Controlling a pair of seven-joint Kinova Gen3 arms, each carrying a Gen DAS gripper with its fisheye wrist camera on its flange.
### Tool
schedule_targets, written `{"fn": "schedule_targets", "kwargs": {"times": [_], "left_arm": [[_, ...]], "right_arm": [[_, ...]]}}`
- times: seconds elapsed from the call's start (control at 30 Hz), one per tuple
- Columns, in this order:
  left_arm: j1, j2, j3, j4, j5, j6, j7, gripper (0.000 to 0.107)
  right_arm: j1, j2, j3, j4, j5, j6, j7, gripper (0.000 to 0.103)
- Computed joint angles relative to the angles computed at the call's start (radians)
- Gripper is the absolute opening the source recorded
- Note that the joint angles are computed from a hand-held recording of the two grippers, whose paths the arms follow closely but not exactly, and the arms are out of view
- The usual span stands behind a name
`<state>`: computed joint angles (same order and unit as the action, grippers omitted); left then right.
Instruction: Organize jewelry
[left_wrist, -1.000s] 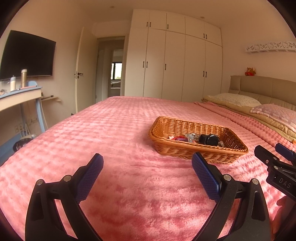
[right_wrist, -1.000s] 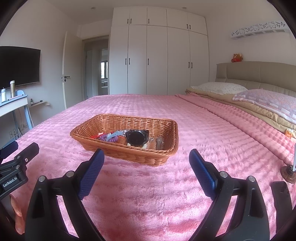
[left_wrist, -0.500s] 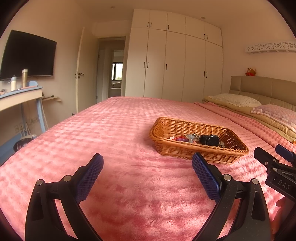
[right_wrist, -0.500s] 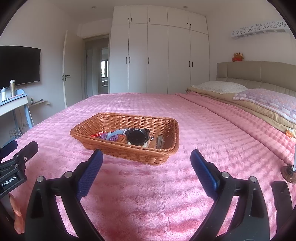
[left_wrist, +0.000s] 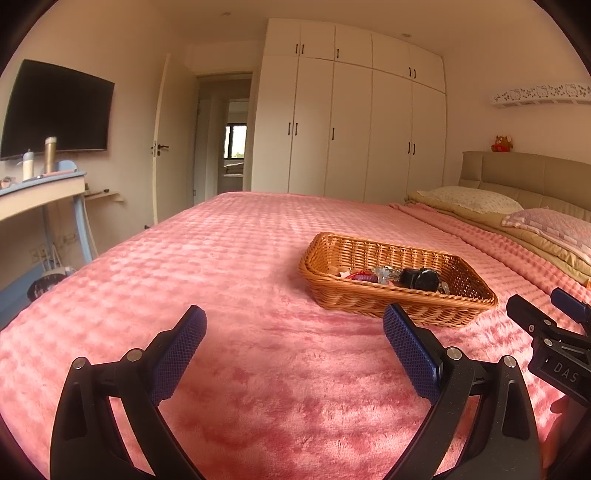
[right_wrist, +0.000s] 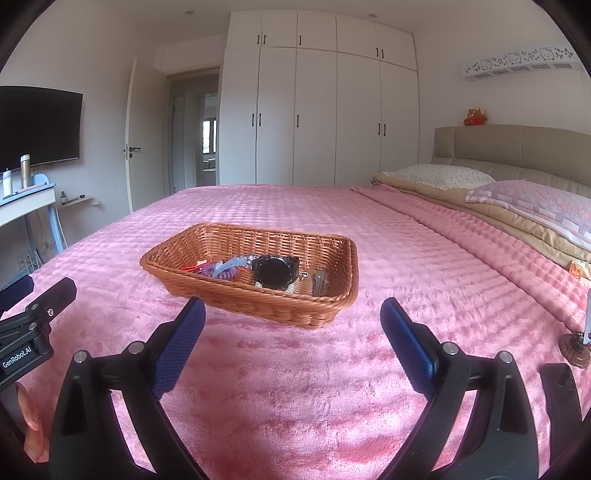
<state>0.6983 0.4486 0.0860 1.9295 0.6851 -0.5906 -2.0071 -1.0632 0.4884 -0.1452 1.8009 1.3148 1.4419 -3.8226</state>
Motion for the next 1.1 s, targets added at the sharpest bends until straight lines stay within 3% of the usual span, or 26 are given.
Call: {"fn": "schedule_targets", "kwargs": {"times": [1.1], "left_arm": [[0.003,-0.002,0.006,0.006,0.010,-0.017,-0.015,0.094]], "right_arm": [[0.003,-0.001,0.001,-0.001,0.000,-0.005,0.003,0.091]]}}
